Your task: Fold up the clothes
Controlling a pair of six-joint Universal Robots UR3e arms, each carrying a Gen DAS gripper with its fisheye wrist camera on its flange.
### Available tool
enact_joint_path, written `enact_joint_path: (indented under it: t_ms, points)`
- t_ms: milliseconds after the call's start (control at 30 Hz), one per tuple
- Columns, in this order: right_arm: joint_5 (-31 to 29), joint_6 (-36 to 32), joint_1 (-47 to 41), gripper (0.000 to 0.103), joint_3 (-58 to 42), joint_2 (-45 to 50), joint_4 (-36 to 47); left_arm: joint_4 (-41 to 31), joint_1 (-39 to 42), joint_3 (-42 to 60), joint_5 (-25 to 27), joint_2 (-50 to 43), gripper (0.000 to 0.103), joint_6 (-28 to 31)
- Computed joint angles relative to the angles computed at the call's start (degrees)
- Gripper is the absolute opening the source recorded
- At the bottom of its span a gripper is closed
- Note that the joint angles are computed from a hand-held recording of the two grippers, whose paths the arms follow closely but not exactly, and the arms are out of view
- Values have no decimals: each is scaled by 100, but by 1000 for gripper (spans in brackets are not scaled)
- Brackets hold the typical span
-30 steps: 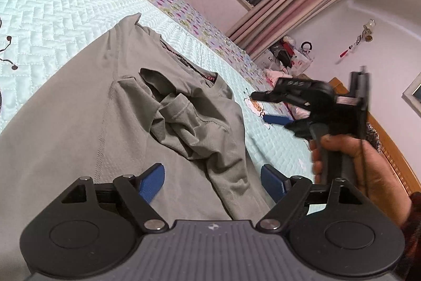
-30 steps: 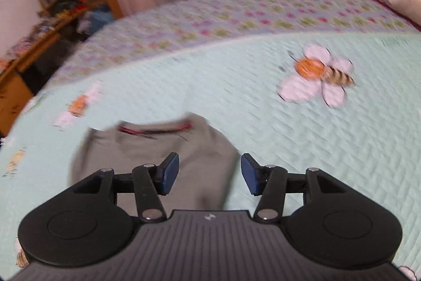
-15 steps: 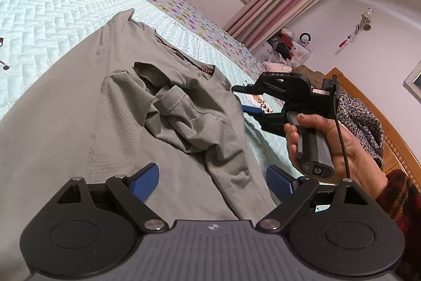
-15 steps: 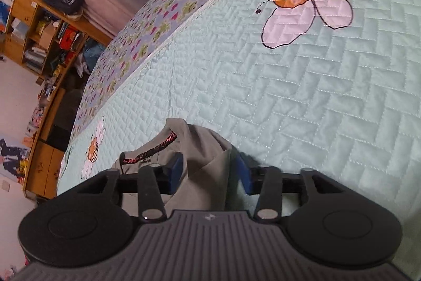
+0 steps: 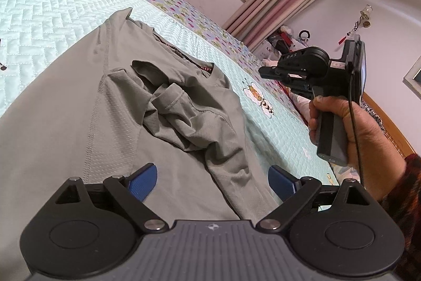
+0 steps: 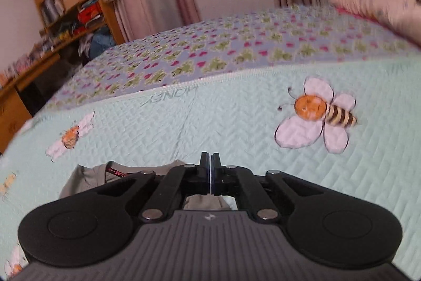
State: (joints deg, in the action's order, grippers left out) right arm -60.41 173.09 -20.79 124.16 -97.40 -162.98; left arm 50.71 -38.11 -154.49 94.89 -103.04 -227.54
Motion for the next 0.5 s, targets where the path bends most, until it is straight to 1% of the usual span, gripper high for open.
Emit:
enact_joint_path:
  t_ms: [33,67,100,133,167,200,233,267,300,333,400,433,500]
  points:
    - [-196,-15,98,4,-102,42,112,8,5,-5,-9,1,93,-3]
    - [-50,-18,26,10,-101,21,294,34,22,-18,-32,-5,93,-8]
    - [176,-33,-88,11,-78,-13,506,66,42,-34,-59,-12,93,-15]
    - [397,-59,-201,24,-61,-44,727,93,62,-52,-83,-15,93,-21]
    - [558,-39,-273,42,45,-82,774,118,82,-69,-107,-17,93,-27]
    - [521,-18,-256,52,137,-101,723,144,102,-86,-131,-19,93,-33]
    - [224,94,-137,65,166,-22,573,158,113,-97,-144,-19,93,-34]
    - [-123,223,4,66,175,83,418,154,109,-96,-140,-18,93,-32]
    - [-126,353,-21,66,223,181,320,138,97,-85,-127,-17,93,-33]
    - [-52,484,-82,65,276,282,230,119,85,-72,-113,-16,93,-31]
    - [484,632,-363,64,298,507,398,84,55,-42,-80,-22,93,-19]
    - [556,702,-397,62,255,670,419,65,38,-25,-62,-25,94,-12]
    - [585,787,-398,54,307,838,167,25,2,13,-26,-33,94,3]
